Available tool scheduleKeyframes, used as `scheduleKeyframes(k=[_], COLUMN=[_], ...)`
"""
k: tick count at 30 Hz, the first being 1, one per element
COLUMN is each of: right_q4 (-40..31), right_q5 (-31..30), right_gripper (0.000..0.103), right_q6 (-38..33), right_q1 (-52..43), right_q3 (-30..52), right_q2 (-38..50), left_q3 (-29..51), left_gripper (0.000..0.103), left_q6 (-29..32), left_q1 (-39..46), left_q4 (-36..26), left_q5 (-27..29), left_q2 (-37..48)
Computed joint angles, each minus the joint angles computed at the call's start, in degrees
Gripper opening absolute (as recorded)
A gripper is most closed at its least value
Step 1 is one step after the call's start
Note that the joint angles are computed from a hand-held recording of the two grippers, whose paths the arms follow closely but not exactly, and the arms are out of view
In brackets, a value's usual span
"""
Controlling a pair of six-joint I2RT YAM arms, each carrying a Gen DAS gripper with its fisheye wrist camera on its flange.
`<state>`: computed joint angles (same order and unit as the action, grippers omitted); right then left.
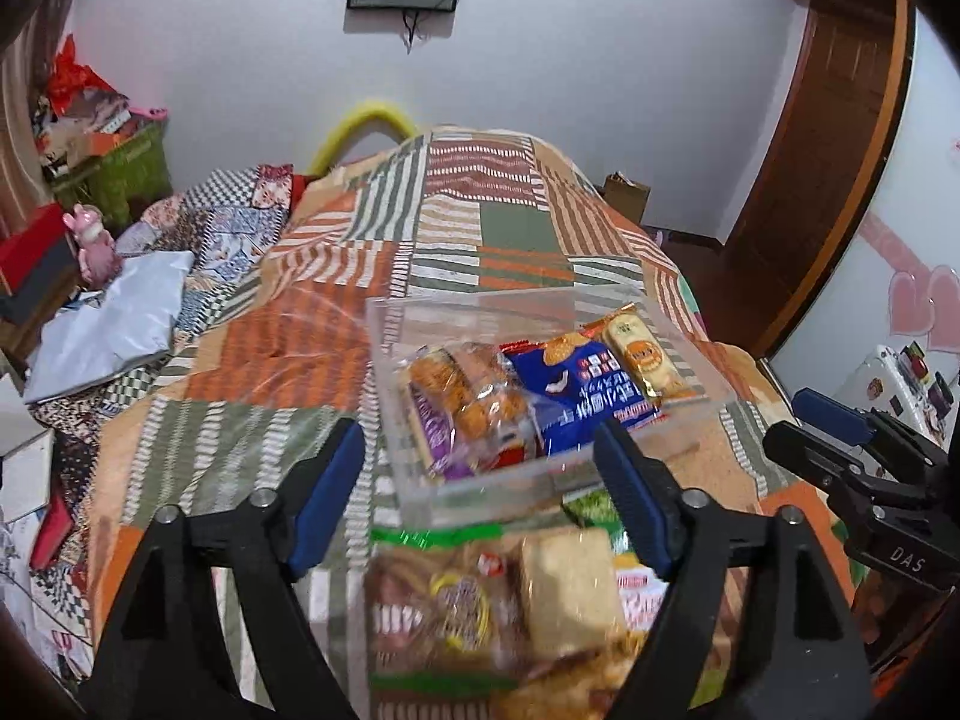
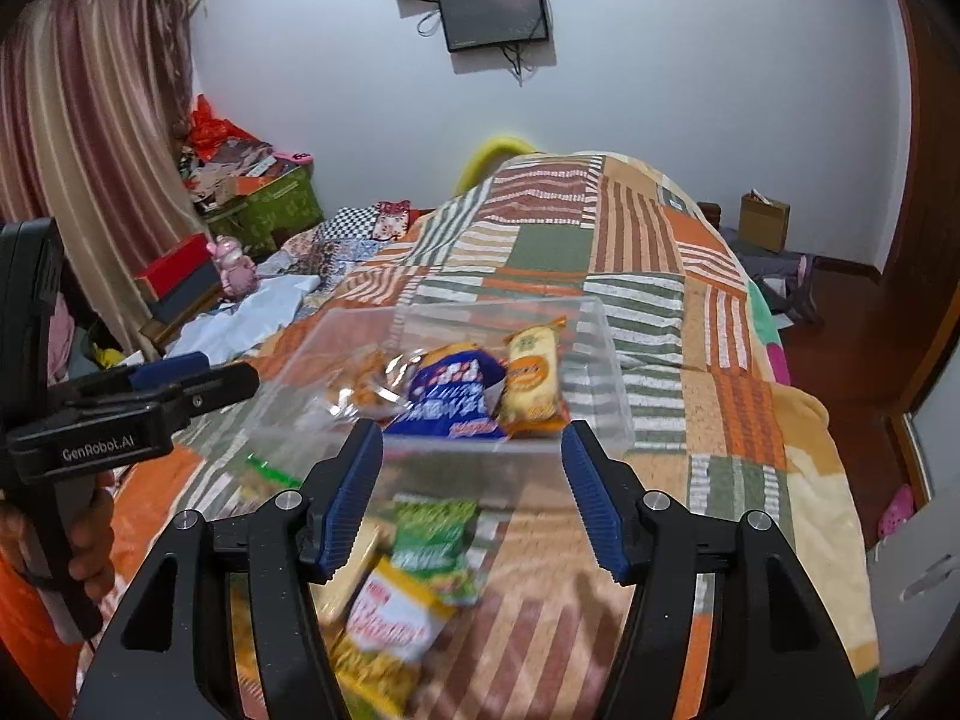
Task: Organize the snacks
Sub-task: 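Grasp the peanut-candy bag with the left tool while the right tool grasps the green cup jelly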
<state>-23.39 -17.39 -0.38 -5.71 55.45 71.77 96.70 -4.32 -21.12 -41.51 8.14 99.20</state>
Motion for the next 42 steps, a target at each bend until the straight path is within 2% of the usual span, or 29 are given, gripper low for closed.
scheduleKeyframes(k=[12, 20, 28, 30, 35, 42], right_q4=[-3.75, -4.8, -3.7, -3.01, -2.73, -4.87], right_q5=[0.16, 2.06, 0.08, -1.58, -2.49, -5.13], right_gripper=[0.059, 0.059, 0.059, 0.055, 0.055, 0.055], right_q6=[1.32, 2.92, 3.82, 3.89, 3.18, 0.66], right_q1=[3.67, 9.0, 9.58, 8.6, 7.57, 1.04], right_q3=[-9.71, -16.02, -19.16, -19.88, -21.06, -21.1], right_q2=[-9.02, -10.64, -9.03, -9.3, -10.98, -13.57], left_q3=[-19.0, -27.55, -30.4, -30.76, -30.8, -29.06], left_gripper=[0.082, 0.082, 0.082, 0.082, 0.082, 0.085], left_q6=[2.82, 2.19, 0.47, 0.18, -0.7, -3.96], left_q1=[0.85, -0.64, -2.05, -2.71, -5.55, -7.35], left_q4=[0.86, 1.02, 0.67, 0.55, 0.24, 0.33], left_q5=[-0.47, -0.83, 0.24, 0.29, -0.07, 0.4], left_q2=[-14.69, -19.39, -21.09, -21.11, -20.08, -16.38])
